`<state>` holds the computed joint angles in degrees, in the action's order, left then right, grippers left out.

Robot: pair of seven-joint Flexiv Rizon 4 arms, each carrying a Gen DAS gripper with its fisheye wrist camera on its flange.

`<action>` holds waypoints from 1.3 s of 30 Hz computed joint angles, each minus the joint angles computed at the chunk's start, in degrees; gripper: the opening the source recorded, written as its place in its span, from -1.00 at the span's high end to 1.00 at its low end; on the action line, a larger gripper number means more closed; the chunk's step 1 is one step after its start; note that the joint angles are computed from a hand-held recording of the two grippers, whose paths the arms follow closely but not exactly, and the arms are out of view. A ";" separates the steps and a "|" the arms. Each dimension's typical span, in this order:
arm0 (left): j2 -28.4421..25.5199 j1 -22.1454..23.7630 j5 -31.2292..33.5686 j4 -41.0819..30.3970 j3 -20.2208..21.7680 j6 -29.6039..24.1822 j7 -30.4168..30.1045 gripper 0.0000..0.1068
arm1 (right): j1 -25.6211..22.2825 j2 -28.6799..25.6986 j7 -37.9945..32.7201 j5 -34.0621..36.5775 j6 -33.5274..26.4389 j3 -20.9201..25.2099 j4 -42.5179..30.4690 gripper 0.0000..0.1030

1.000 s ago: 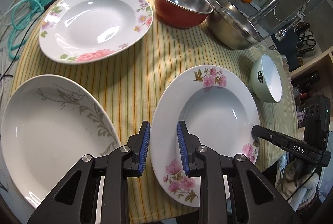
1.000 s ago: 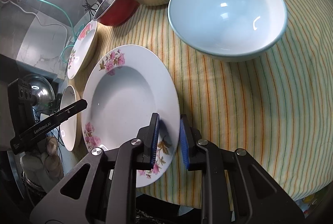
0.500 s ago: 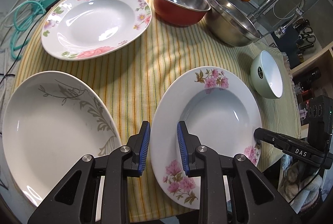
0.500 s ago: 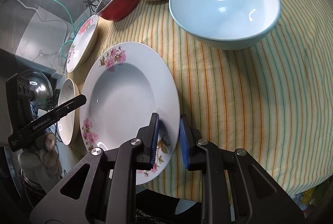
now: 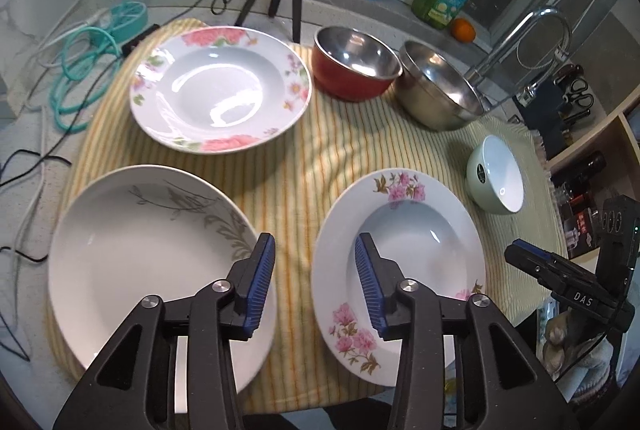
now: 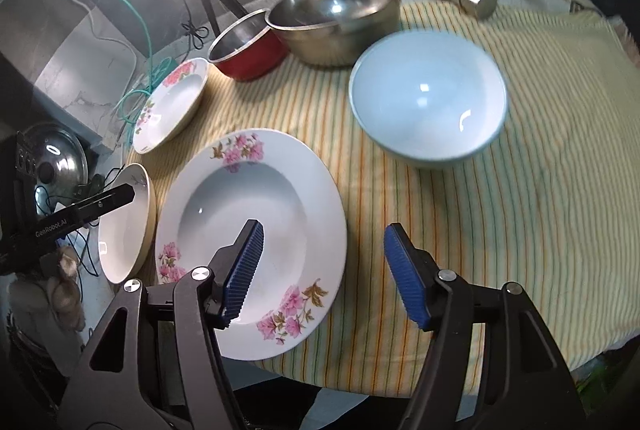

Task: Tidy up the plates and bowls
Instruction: 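Open both grippers and lift them off the pink-blossom plate, then move both grippers to the pink-rose plate rim and close them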

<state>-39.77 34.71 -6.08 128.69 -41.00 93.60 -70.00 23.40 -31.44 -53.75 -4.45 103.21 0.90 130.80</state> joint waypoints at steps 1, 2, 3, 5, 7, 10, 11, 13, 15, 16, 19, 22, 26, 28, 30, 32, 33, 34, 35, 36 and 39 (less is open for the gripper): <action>0.19 0.69 0.08 0.29 -0.37 0.37 -0.01 0.12 | 0.31 0.35 -0.25 -0.01 0.46 -0.23 0.05 -0.33; 0.48 1.42 0.29 0.67 -0.60 1.02 -0.12 0.09 | 0.13 0.56 -0.48 0.10 1.64 0.12 0.10 -0.34; 0.68 1.85 0.57 0.89 -0.64 1.67 -0.33 0.09 | 0.33 0.71 -0.56 0.42 2.46 0.21 0.21 -0.39; 1.32 3.18 1.41 1.33 -0.76 2.65 -0.72 -0.09 | 0.84 0.85 -0.85 1.11 4.21 0.18 -0.02 -0.46; 1.79 4.39 2.27 1.80 -0.87 3.99 -1.50 -0.30 | 1.94 1.12 -1.25 1.76 4.74 -0.41 -0.42 -0.47; 1.89 6.26 3.98 1.46 -0.82 4.91 -2.52 -0.30 | 3.28 0.89 -1.71 2.25 4.54 -0.95 -1.76 -0.61; 1.88 6.74 4.29 1.03 -0.69 4.47 -2.59 -0.30 | 3.37 0.76 -1.78 2.33 4.66 -0.84 -2.18 -0.68; 1.82 7.40 4.31 0.12 -0.61 3.36 -2.49 -0.31 | 4.07 0.43 -1.72 2.68 4.81 -1.07 -3.49 -0.88; 1.61 7.49 4.06 -1.09 -0.13 2.98 -1.95 -0.31 | 5.24 0.41 -1.53 3.07 3.75 -1.91 -4.65 -0.92; 1.55 7.59 4.04 -1.38 -0.05 3.01 -1.55 -0.31 | 5.08 0.54 -1.18 2.31 1.13 -1.62 -5.99 -0.92; 0.67 7.69 3.60 -3.53 0.27 2.42 -0.07 -0.31 | 5.96 0.23 0.11 0.02 -4.05 -2.44 -9.24 -0.92; -1.27 8.28 2.61 -6.21 -0.30 1.03 2.14 -0.31 | 6.21 -0.75 1.40 -1.74 -5.15 -2.48 -11.72 -0.92; -3.48 7.36 0.24 -9.96 0.16 -1.56 5.46 -0.31 | 6.55 -3.12 3.02 -3.61 -6.20 -2.68 -15.91 -0.92; -4.54 6.97 -1.28 -11.48 0.15 -2.65 7.18 -0.31 | 3.64 -4.83 3.42 -4.31 -6.93 0.58 -18.62 -0.92; -5.40 5.86 -2.91 -13.31 0.87 -3.99 8.72 -0.31 | 2.10 -6.23 4.18 -4.80 -8.37 2.23 -20.98 -0.90; -6.39 4.70 -4.39 -15.15 1.63 -5.02 10.33 -0.27 | -1.86 -8.68 4.13 -5.16 -10.00 6.65 -24.45 -0.85; -6.80 3.95 -5.20 -16.16 2.20 -5.66 10.98 -0.27 | -4.00 -9.93 3.80 -5.20 -10.74 9.16 -26.05 -0.79; -7.30 3.25 -5.95 -17.24 2.70 -6.49 11.78 -0.27 | -5.56 -11.15 3.59 -5.13 -11.54 11.10 -27.56 -0.75; -7.70 2.62 -6.65 -18.25 3.25 -7.51 12.62 -0.27 | -6.33 -11.93 3.48 -5.05 -12.19 12.04 -28.56 -0.69; -7.97 1.98 -7.41 -19.21 3.90 -8.45 13.30 -0.25 | -7.69 -13.37 3.11 -4.96 -13.31 13.76 -30.34 -0.62; -9.07 -0.24 -10.15 -22.35 6.02 -11.93 14.49 -0.06 | -9.84 -16.35 1.82 -4.25 -15.78 16.83 -33.99 -0.33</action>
<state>-48.84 34.47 -16.23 106.34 -34.98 81.67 -55.51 13.57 -47.80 -51.93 -8.70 87.42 17.73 96.82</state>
